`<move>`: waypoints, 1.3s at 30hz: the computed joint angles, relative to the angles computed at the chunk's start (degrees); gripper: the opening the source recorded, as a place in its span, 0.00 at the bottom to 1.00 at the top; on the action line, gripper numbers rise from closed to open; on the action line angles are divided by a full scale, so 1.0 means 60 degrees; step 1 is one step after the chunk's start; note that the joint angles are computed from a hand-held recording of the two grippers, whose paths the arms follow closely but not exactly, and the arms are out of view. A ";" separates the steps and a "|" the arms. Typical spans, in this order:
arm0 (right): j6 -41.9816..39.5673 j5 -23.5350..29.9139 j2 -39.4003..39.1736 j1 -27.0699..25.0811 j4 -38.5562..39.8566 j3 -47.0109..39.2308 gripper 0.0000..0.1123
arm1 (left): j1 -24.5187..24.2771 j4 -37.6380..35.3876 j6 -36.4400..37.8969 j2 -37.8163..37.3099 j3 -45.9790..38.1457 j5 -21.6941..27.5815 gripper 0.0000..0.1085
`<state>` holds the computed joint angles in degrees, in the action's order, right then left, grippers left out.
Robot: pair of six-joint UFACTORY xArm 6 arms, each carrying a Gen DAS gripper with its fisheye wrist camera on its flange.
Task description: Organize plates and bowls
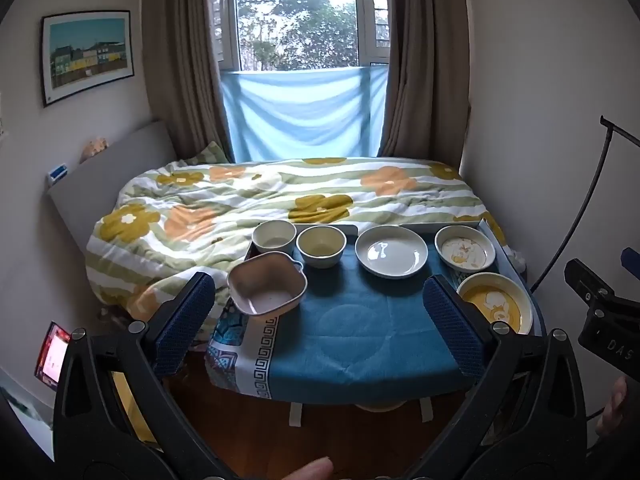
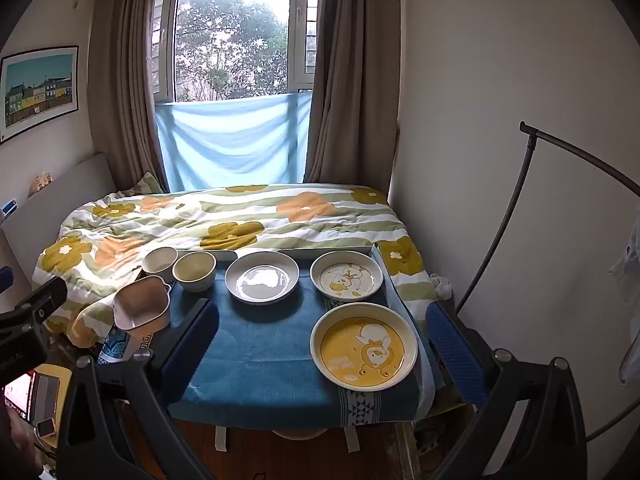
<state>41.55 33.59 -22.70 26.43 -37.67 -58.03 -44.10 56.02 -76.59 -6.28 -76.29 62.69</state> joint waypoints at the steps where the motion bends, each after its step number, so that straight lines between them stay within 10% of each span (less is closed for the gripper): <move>1: 0.0033 -0.0016 0.0003 -0.0003 -0.0030 0.0003 0.91 | 0.0007 0.0008 0.0042 0.0067 -0.0071 0.0045 0.95; 39: 0.0010 -0.0032 0.0107 -0.0054 -0.0011 0.0002 0.92 | 0.0035 0.0067 0.0047 0.0114 -0.0103 0.0146 0.95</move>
<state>41.61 33.40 -22.06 26.11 -37.73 -58.02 -43.89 56.42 -76.31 -5.60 -76.91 63.57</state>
